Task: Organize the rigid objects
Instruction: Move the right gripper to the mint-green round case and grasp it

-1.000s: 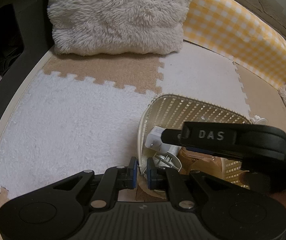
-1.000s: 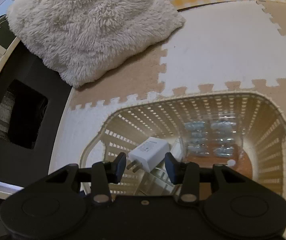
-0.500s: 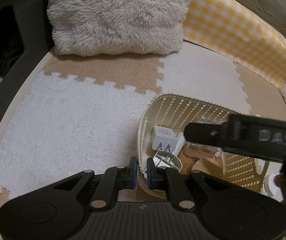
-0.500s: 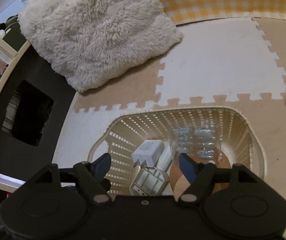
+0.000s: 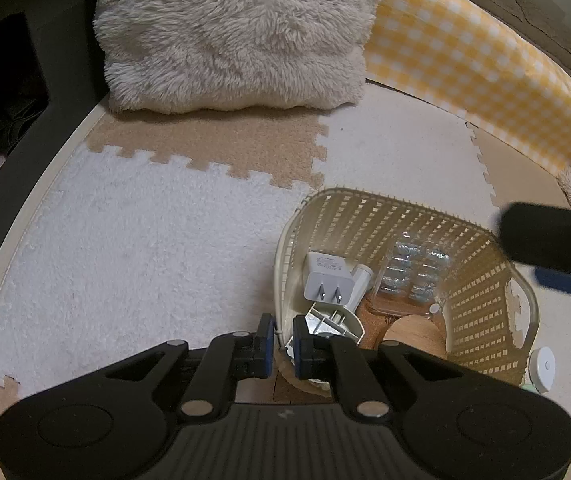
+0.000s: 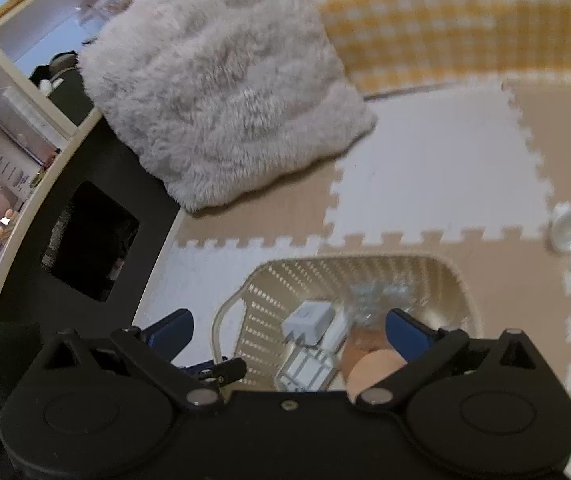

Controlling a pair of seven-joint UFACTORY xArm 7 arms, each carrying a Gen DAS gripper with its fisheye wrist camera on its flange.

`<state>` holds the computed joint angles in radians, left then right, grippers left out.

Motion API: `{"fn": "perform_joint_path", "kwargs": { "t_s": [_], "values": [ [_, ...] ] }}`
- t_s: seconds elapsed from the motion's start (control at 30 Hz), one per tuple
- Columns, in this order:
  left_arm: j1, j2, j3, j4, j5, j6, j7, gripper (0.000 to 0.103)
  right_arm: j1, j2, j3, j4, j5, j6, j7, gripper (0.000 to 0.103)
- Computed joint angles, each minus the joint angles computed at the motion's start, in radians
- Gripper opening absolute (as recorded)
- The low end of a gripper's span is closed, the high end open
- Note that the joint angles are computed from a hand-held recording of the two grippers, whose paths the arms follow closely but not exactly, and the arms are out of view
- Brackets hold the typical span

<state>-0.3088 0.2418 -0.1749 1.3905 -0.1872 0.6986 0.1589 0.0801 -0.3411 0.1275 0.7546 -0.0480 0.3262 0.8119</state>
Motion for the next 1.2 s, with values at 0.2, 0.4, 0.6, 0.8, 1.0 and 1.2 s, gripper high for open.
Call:
{"fn": "perform_joint_path", "kwargs": {
  "t_s": [0.2, 0.4, 0.6, 0.8, 1.0, 1.2],
  "values": [
    [0.000, 0.000, 0.000, 0.000, 0.000, 0.000, 0.000, 0.009, -0.070, -0.130, 0.027, -0.056, -0.108, 0.043, 0.002, 0.103],
    [0.000, 0.000, 0.000, 0.000, 0.000, 0.000, -0.001, 0.009, -0.156, -0.288, 0.052, -0.148, -0.189, 0.105, -0.005, 0.103],
    [0.000, 0.000, 0.000, 0.000, 0.000, 0.000, -0.001, 0.009, -0.172, -0.392, 0.027, -0.231, -0.195, 0.214, -0.061, 0.103],
    [0.000, 0.000, 0.000, -0.001, 0.001, -0.001, -0.001, 0.009, -0.146, -0.457, -0.019, -0.328, -0.131, 0.279, -0.114, 0.103],
    [0.000, 0.000, 0.000, -0.001, 0.000, 0.000, -0.001, 0.009, -0.111, -0.479, -0.045, -0.397, -0.048, 0.324, -0.128, 0.103],
    [0.000, 0.000, 0.000, -0.001, -0.001, -0.002, -0.001, 0.009, -0.089, -0.436, -0.057, -0.402, 0.011, 0.387, -0.133, 0.099]
  ]
}}
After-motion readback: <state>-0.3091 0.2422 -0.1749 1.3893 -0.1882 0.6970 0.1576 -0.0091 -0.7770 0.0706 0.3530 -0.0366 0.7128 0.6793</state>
